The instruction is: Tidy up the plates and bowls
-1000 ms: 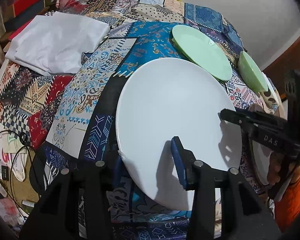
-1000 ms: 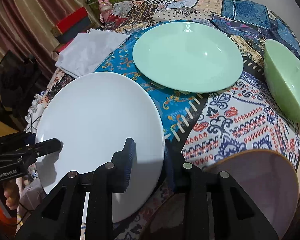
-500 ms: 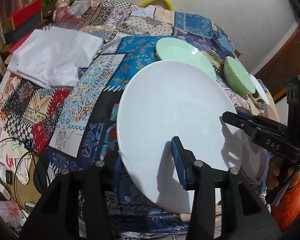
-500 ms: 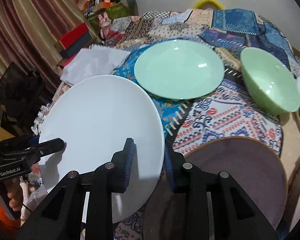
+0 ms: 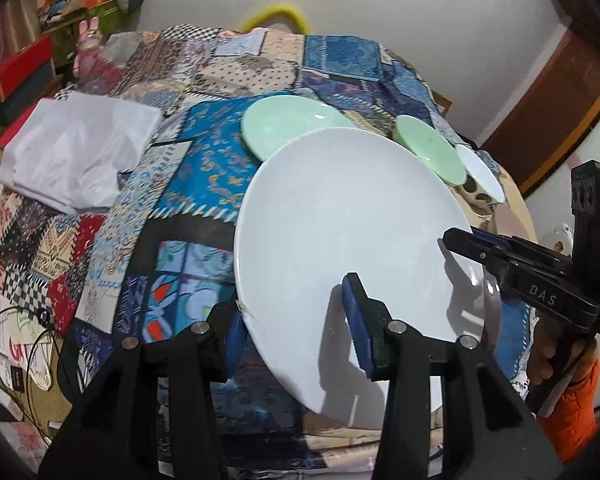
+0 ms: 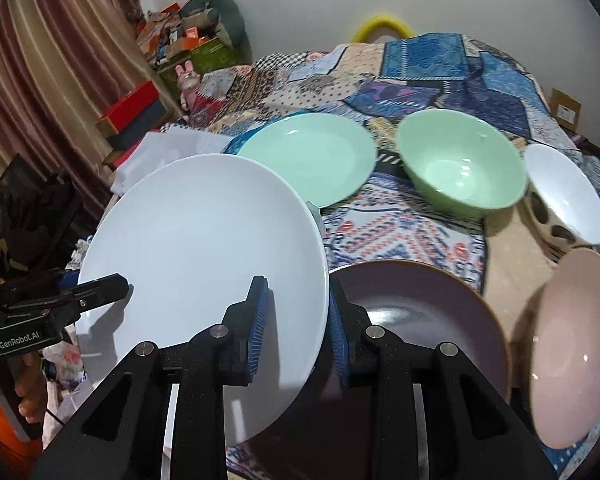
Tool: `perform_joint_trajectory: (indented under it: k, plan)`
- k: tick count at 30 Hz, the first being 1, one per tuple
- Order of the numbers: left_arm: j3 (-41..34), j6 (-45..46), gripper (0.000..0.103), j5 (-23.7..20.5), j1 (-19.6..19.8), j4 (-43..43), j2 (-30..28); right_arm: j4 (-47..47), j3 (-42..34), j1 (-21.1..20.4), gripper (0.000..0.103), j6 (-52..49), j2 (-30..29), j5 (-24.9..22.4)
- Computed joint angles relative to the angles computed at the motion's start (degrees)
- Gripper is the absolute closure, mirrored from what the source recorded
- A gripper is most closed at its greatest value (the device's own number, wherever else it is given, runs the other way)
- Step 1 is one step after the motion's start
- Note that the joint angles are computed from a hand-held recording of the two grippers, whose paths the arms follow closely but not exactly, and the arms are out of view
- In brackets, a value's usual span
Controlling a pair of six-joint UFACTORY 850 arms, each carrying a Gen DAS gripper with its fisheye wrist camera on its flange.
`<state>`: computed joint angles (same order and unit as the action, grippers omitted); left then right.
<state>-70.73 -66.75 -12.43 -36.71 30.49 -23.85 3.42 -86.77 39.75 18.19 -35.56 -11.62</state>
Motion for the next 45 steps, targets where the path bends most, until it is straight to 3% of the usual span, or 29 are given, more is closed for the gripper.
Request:
perform_joint_trajectory:
  k: [6,20,27,45]
  plan:
    - [-2.77,3.33,0.059,-0.65,-1.50,-2.08,-1.59,-6.03,4.48,-0.82,0.076,7.19,3.07,2.01]
    - [-9.34,19.14,0.059,-1.36,-3.93,-16.46,-6.44,-25.54,13.46,-2.62,0.076,29.94,9.04,4.63]
    - [-12.45,25.47,0.059,-2.74,-4.64,-22.48,-9.14,-29.56,16.42,-3.19,0.076,35.61,10.47,5.12]
    - [-17.94,36.87,0.059,-6.80,-4.00,-33.46,-15.18,-24.83,19.25,-3.78,0.076,34.15,10.43,5.75]
